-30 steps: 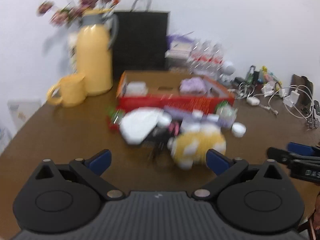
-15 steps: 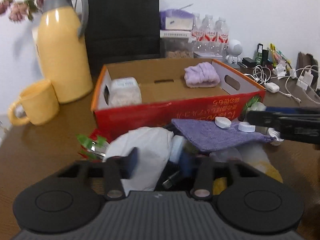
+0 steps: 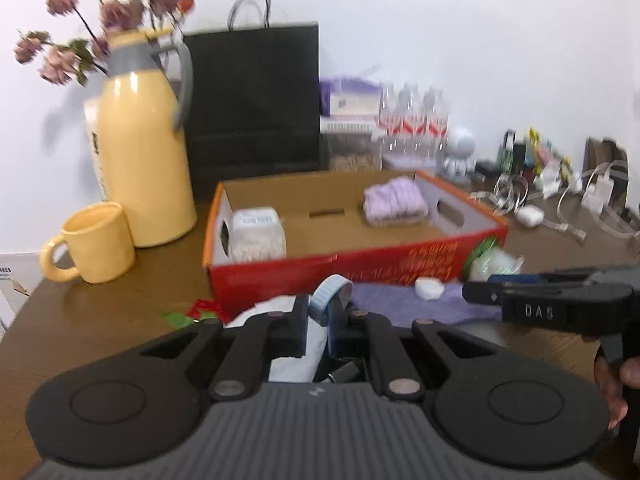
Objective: Organize objects
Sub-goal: 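Grasp a white bottle cap with left tool while right tool grasps another cap, then carry both caps into the cardboard box and open both tools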
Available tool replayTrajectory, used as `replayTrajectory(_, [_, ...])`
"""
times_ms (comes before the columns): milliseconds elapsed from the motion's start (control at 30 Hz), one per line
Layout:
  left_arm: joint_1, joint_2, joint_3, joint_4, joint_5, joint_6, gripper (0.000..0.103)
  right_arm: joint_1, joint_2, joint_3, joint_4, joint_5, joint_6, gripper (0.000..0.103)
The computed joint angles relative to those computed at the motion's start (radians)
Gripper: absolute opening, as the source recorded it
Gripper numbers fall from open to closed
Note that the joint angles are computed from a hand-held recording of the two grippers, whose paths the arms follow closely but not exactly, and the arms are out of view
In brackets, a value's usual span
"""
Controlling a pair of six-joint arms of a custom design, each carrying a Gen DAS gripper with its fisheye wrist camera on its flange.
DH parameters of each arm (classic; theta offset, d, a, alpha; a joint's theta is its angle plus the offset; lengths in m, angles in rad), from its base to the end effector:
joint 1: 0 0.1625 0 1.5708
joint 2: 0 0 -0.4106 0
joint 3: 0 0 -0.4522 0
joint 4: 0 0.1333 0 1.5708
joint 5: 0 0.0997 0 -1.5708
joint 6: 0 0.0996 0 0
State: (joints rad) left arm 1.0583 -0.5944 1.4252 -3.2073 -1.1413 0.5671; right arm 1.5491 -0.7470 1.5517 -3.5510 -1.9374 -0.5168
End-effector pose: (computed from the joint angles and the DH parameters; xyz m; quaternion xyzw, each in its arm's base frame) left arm -0.2299 -0.7650 0.0677 0.3903 0.8140 -0.3775 0.2064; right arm 0.0815 -0.7409 0.1718 0.1025 -0.8181 0.4852 0.2913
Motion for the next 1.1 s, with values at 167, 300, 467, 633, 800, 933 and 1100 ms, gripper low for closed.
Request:
replayTrajectory(167, [-0.036,-0.104,0.15,-0.092,0.012,-0.031,0.01,0.04,-0.073,0.14,-0.122,0.009,-0.039,0.027])
replayTrajectory(300, [-0.067,-0.195,0.288,-0.154,0.027,-0.078,0.01,0.078,-0.147,0.283,-0.228,0.006,-0.078,0.027])
replayTrajectory(467, [-0.098,-0.309,0.45,-0.191,0.02,-0.139,0.01,0.116,-0.23,0.465,-0.346,-0.003,-0.09,0.027])
replayTrajectory(633, [-0.112,-0.349,0.505,-0.211,0.034,-0.159,0.01,0.13,-0.267,0.541,-0.368,-0.041,-0.06,0.027])
replayTrajectory(800, [-0.108,-0.331,0.484,-0.214,0.035,-0.152,0.01,0.127,-0.262,0.531,-0.375,-0.036,-0.057,0.027])
replayTrajectory(933, [-0.085,-0.271,0.386,-0.171,0.013,-0.115,0.01,0.111,-0.247,0.478,-0.324,-0.024,-0.081,0.027])
replayTrajectory(1100, [-0.027,-0.108,0.042,0.084,-0.081,-0.053,0.01,0.082,-0.231,0.316,-0.141,0.079,-0.157,0.027])
